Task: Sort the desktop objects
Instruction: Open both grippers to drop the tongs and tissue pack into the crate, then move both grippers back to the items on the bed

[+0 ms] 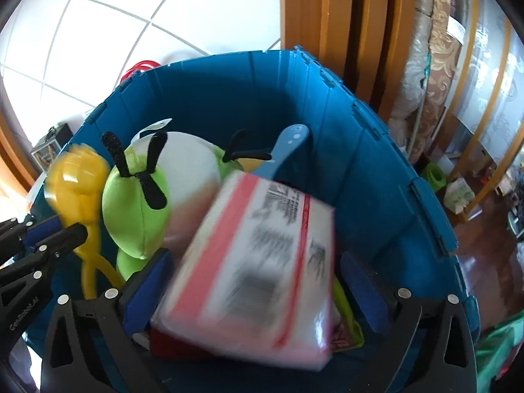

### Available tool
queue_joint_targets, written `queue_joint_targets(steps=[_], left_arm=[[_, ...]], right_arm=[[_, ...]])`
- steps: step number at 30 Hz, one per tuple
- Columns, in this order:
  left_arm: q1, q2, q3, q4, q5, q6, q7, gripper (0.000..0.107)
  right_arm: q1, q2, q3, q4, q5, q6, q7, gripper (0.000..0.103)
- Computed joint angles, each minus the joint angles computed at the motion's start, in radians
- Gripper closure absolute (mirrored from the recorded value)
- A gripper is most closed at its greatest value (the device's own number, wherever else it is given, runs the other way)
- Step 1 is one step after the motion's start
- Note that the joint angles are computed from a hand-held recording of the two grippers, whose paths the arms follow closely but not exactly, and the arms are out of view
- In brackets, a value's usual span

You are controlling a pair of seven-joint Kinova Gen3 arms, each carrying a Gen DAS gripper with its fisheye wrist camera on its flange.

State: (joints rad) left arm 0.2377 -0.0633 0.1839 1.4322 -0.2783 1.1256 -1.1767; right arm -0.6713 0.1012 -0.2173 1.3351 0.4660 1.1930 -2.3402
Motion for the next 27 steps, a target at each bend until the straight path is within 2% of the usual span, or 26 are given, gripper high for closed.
queue_joint_targets(steps=[5,7,13,18,24,27], left_arm=[[-0.011,-0.079,0.017,0.069,-0.026,-0.087,0.036,0.057],[-0.023,-0.111,0.039,0.097,-0.056,-0.116,0.064,0.051],[-0.093,-0.225,0.082,0.191,-0.084,-0.217,0.135,0.051],[-0.152,-0.315,0.067,0.251,-0.03,-0.265,0.119,0.051],[-0.24,-0.446,0.03,0.342,0.011,-0.303,0.067,0.051],[-0.251,-0.512,-0.061,0.381,0.061,-0.308,0.001,0.051]], right_arm=[[0.001,-0.041,-0.01,0.042,0.035,-0.022,-0.031,0.0],[0.0,-0.061,-0.024,0.064,0.056,-0.032,-0.044,0.0],[-0.014,-0.117,-0.088,0.125,0.179,-0.052,-0.142,0.0],[-0.05,-0.129,-0.155,0.142,0.289,-0.027,-0.225,0.0],[-0.154,-0.094,-0.216,0.113,0.415,0.0,-0.3,0.0],[-0.239,-0.042,-0.227,0.065,0.486,0.025,-0.328,0.0]])
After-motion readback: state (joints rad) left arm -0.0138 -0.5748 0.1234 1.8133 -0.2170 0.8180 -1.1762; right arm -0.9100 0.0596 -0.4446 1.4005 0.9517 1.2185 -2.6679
